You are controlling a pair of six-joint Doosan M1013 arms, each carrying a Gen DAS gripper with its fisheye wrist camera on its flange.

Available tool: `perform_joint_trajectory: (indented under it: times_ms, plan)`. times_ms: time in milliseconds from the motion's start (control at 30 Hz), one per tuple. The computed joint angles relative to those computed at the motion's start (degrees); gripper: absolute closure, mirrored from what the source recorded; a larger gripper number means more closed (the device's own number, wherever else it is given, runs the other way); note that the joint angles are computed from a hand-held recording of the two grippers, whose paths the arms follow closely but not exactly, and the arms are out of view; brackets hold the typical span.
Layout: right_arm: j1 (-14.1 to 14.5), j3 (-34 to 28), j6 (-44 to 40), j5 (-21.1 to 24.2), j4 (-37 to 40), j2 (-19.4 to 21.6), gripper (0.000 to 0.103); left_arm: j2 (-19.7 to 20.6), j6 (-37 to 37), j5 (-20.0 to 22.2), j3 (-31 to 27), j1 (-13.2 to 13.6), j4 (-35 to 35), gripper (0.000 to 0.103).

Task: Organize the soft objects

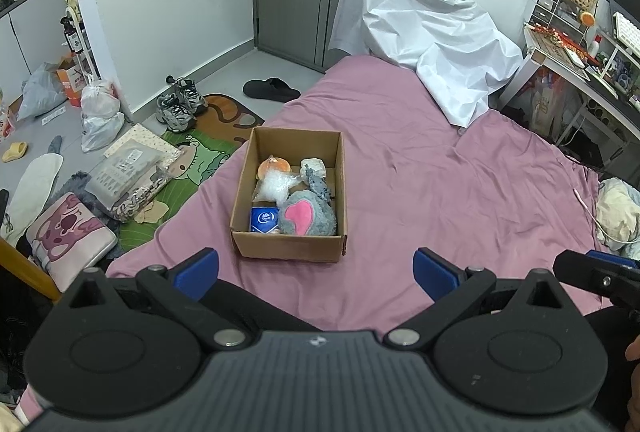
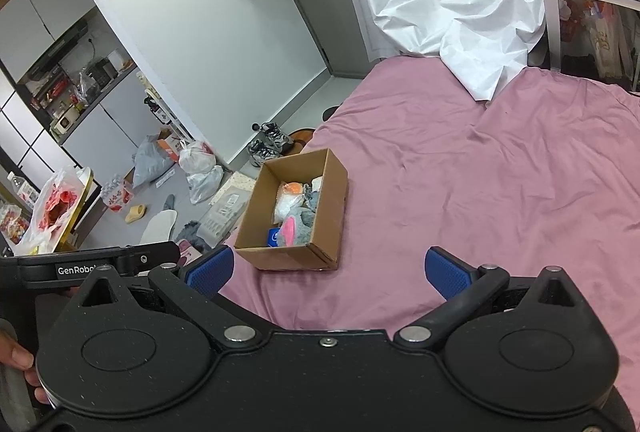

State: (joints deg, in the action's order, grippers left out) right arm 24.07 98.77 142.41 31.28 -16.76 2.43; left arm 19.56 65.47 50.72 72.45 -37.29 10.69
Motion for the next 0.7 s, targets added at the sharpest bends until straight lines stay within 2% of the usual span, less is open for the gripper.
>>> perform_joint_trajectory:
  times_ms: [500,633,700]
  plan:
    - [-0.31,-0.43,-1.06,0.6,1.73,0.38,0.0,1.2,0.53,-0.46,-0.73,-0.05,-0.3,0.001]
    - [-0.2,-0.84,0.26,1.47,0.78,0.79,0.0,1.12,3.93,-1.54,-0.82,0.52,-4.85,0.001]
    - [-0.12,-0.84,1.0,1.55,0.08,0.88,0.0,1.01,5.05,-2.47,-0.61,0.41,-4.22,0.001]
